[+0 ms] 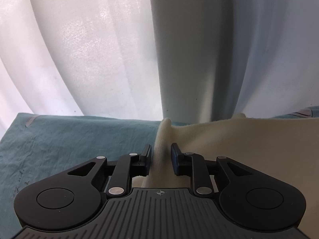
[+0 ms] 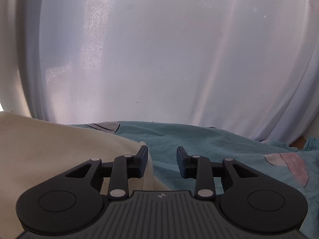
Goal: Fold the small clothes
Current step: 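Fold the held hem up over the dress body toward the collar with both grippers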
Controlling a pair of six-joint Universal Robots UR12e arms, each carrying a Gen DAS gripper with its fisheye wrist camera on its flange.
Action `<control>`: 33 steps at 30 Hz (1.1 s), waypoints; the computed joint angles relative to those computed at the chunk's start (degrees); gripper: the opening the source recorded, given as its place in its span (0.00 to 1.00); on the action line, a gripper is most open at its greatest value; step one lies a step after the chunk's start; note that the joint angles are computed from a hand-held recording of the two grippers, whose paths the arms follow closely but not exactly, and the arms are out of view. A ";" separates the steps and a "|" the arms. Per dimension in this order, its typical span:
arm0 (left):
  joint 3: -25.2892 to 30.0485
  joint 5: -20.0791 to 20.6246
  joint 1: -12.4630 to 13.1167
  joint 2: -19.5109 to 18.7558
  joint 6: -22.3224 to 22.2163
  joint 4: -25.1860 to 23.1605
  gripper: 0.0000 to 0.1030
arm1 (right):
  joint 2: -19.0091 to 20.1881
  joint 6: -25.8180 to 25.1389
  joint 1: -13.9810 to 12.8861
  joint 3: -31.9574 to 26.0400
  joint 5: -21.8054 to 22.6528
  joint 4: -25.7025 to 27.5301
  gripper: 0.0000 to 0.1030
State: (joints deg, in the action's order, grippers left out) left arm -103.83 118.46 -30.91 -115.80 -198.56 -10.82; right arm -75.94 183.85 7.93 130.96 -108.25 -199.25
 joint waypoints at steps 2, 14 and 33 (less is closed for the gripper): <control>-0.96 -2.20 0.12 1.32 -1.32 0.02 0.32 | -1.20 0.64 -0.08 1.27 1.69 -1.31 0.31; -6.06 -9.16 1.06 4.66 -2.69 1.81 0.29 | -2.16 -5.23 0.66 4.25 8.89 -1.23 0.15; -17.56 -19.83 6.67 14.29 -11.91 5.54 0.38 | -9.60 -2.96 0.64 11.16 8.87 -1.81 0.18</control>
State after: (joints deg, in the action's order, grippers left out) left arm -121.39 98.64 -24.25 -101.51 -210.47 -5.28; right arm -85.53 180.89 8.57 142.12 -99.38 -201.06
